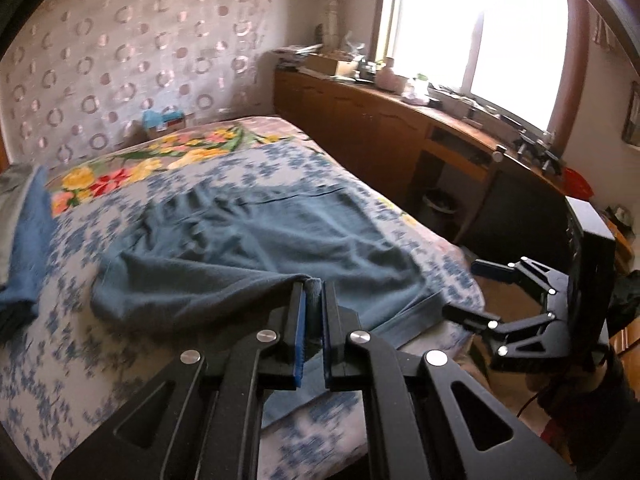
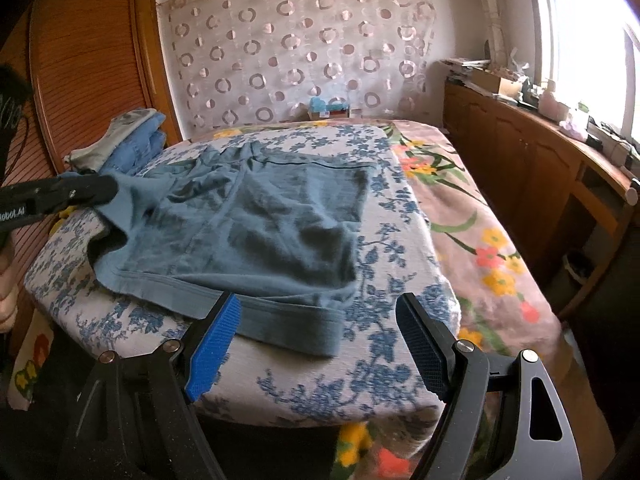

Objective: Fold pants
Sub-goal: 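Lift the grasped leg with the left gripper and fold it over the other leg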

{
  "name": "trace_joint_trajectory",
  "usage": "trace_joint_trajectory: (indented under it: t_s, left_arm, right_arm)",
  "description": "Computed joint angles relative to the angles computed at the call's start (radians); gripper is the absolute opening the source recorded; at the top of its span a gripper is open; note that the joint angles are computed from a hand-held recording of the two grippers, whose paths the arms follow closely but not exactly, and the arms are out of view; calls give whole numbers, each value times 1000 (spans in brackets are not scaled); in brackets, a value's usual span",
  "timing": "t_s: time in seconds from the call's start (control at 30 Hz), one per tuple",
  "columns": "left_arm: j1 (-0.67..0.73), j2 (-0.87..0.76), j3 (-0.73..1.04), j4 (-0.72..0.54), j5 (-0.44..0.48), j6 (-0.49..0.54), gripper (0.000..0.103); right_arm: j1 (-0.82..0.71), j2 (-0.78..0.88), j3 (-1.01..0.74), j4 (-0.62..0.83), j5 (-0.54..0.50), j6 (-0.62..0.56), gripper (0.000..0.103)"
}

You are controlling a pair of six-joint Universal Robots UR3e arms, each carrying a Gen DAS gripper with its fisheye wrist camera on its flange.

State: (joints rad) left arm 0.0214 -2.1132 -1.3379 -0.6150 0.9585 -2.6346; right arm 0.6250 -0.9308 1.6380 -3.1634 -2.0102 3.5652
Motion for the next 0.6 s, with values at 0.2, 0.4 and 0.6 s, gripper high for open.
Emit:
trace_joint_trajectory:
  t_s: [0.2,0.4,0.6]
  left_arm:
    - [-46,-38,89,-33,10,-22,8]
    - [-66,-67,125,-38,51,-59,8]
    - [-23,-25,41,33,26,-66,52]
  right_arm:
    - [6,-29,35,-7,-11,9,81]
    - [10,-37,51,-28,-13,3,81]
    - [0,-22,40,-39,0,-2,81]
